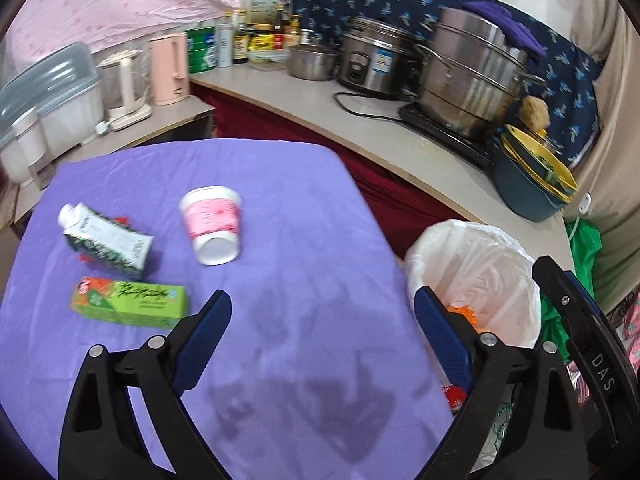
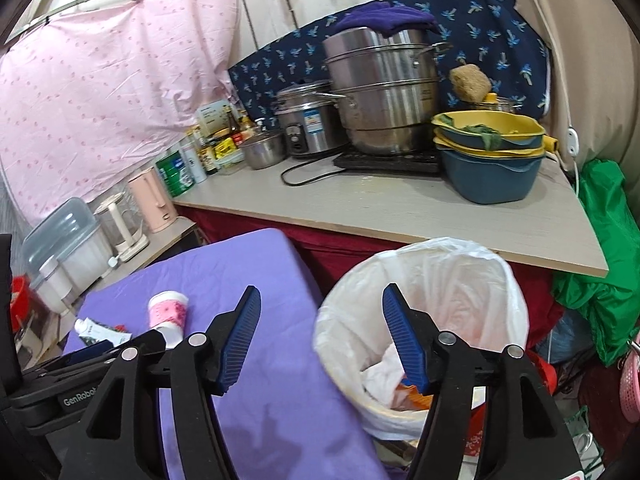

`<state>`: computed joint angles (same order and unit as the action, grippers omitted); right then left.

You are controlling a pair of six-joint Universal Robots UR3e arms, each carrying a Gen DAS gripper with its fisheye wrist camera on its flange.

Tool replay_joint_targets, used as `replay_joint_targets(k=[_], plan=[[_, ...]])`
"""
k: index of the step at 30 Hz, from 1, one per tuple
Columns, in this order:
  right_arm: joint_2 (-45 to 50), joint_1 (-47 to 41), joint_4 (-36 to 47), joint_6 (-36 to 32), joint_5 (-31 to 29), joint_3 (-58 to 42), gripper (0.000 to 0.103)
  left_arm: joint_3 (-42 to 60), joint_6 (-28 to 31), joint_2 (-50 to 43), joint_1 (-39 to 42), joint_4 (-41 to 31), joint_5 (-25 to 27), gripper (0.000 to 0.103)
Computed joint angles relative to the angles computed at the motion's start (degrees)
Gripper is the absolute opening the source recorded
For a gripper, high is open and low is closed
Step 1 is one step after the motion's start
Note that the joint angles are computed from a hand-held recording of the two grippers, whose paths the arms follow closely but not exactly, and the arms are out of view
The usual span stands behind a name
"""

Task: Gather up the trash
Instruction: 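Move both open tools back to the remaining cartons and cup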

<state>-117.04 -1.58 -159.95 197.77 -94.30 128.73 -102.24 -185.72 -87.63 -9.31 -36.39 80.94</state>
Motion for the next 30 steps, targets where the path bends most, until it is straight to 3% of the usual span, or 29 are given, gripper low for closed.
replay_joint_targets(k=[6,12,20,30], plan=[[9.04,11.11,-2.61,3.35,-6.33,-5.30,0.064,-6.70,2.16,7.21,9.63,-2.77,-2.36,0.091],[17.69,18.40,-4.22,5.42,-8.93,-10.36,0.067,-11.85,4.34,11.87,19.76,-6.05,-3.46,0.092],[30.57,24.57,-4.88,6.48,-8.97,-19.32,0.067,-15.22,7.26,13.07,29.37,-7.96,-4.90,0.092],[45.33,27.33,-3.12,5.28,-6.47,-33.31,0.067,-14.18,7.99,8.41,33.35,-7.04,-5.89,0.092]])
